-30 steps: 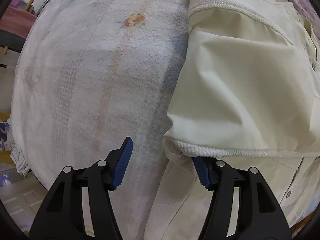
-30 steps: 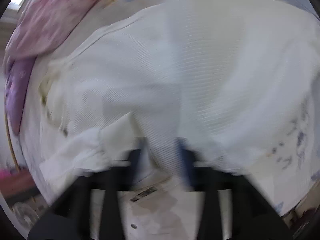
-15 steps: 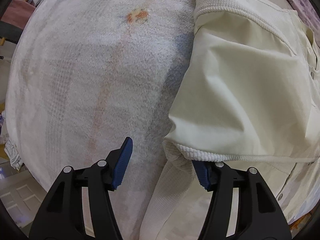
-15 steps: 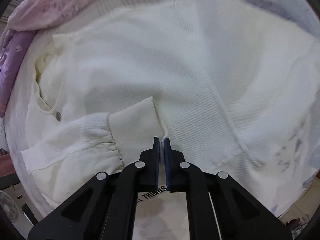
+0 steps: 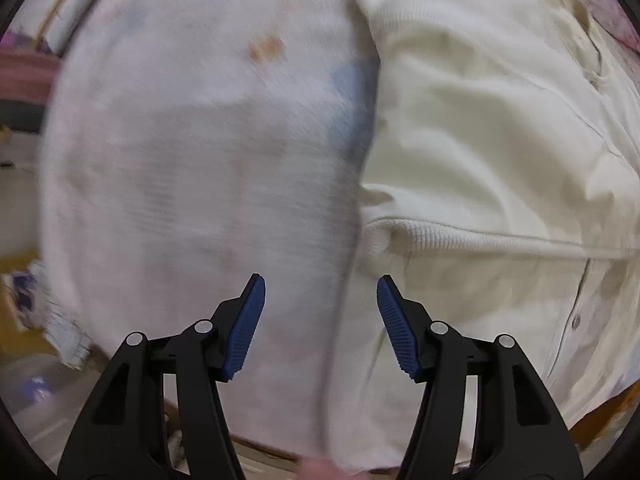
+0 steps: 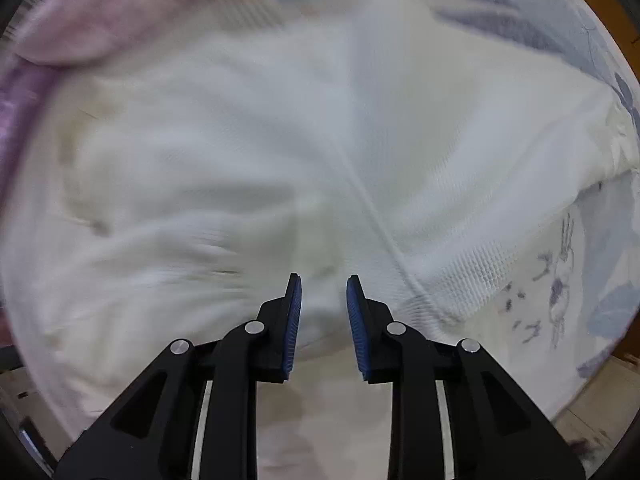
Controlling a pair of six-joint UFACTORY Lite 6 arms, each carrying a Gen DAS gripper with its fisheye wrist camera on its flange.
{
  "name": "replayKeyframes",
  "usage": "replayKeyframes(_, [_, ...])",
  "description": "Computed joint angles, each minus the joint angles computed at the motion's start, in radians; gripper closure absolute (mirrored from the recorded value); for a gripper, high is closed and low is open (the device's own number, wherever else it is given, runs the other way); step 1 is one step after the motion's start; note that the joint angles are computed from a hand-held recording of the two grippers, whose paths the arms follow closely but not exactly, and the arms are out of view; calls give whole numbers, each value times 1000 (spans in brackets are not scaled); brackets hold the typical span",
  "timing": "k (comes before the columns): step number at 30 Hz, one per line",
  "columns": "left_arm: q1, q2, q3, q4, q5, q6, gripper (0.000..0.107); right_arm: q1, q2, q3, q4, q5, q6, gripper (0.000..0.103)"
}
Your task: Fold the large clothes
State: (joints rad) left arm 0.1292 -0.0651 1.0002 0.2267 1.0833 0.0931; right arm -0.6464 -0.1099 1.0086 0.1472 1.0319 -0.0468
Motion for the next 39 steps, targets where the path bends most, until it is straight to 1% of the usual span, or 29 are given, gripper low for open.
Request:
replayKeyframes(1, [-2, -14, 39, -30, 12, 25, 49, 30, -40, 8, 8, 2, -7, 79])
replayKeyframes(2, [-15, -5, 83, -62, 12, 39, 56, 89, -86, 15, 29, 1, -25, 79])
replayKeyframes(3, [-34, 18, 113, -85, -3, 39, 66, 158, -110, 19, 71, 4, -48, 79])
replayKeyframes(4, [-54, 46, 127, -104, -31, 28, 69, 213, -135, -3, 112, 5, -59, 81])
replayKeyframes(5, [-71, 81, 145, -118, -56, 17, 73, 284, -130, -21, 177, -6, -79, 83])
replayKeyframes(6, [-95, 135, 136, -127, -116, -12, 82, 321, -111, -27, 203, -29, -78, 83])
replayKeyframes(7, [-120, 208, 128, -102, -161, -67, 87, 401, -72, -49, 201, -70, -68, 85])
replayKeyframes(8, [-141, 284, 121, -62, -177, -118, 95, 487, -26, -87, 158, -125, -20, 92])
replayKeyframes(9, [-137, 317, 95, -48, -197, -129, 95, 535, -1, -142, 88, -146, 9, 96])
replayKeyframes(10, [-131, 309, 53, -43, -225, -129, 95, 541, -18, -212, 59, -124, 61, 99])
replayKeyframes(12, [-139, 219, -38, -11, -265, -98, 95, 461, -134, -347, 112, -151, 38, 103])
replayKeyframes(13, [-140, 198, -60, 1, -262, -86, 95, 402, -177, -380, 128, -130, -8, 103])
replayKeyframes(15, [-125, 206, -30, -27, -221, -61, 93, 325, -160, -357, 149, -74, -39, 103])
replayKeyframes(16, [-131, 236, 31, -27, -175, -74, 93, 323, -127, -314, 141, -47, -15, 103])
replayKeyframes(17, [-137, 251, 98, -32, -154, -76, 93, 319, -99, -255, 130, -25, -4, 100])
replayKeyframes(19, [-138, 286, 240, -86, -153, -31, 92, 286, -91, -146, 111, -23, -45, 100])
replayKeyframes(20, [-142, 316, 304, -104, -153, -24, 92, 289, -56, -76, 61, -35, -24, 100])
replayKeyframes(22, [-157, 480, 513, -121, -155, -53, 92, 264, 51, 17, -3, -58, 4, 100])
replayKeyframes(24, [-179, 665, 685, -81, -153, -117, 92, 207, 184, 62, 8, -115, 3, 100])
replayKeyframes(25, [-192, 765, 742, -35, -167, -146, 92, 185, 228, 71, 4, -133, -7, 103])
replayKeyframes(26, [-201, 834, 756, 22, -182, -170, 93, 176, 281, 69, -8, -169, -10, 103])
replayKeyframes(28, [-227, 866, 798, 110, -162, -217, 93, 158, 307, 55, 21, -213, -53, 103])
replayKeyframes(30, [-244, 831, 764, 128, -145, -241, 93, 159, 296, 57, -2, -199, -23, 103])
replayKeyframes(32, [-238, 755, 693, 111, -140, -235, 93, 208, 270, 83, -58, -139, 78, 102])
replayKeyframes(33, [-231, 696, 629, 102, -154, -223, 93, 225, 242, 91, -49, -109, 78, 97])
replayKeyframes(35, [-230, 498, 420, 85, -195, -180, 93, 273, 162, 70, 13, -62, 9, 97])
replayKeyframes(37, [-234, 348, 247, 62, -193, -147, 93, 340, 84, -25, -85, -54, 46, 98])
replayKeyframes(38, [-236, 284, 156, 59, -168, -144, 93, 352, 62, -75, -137, -42, 80, 100])
replayKeyframes(39, [-217, 262, 106, 60, -170, -128, 93, 321, 26, -145, -146, -38, 85, 103])
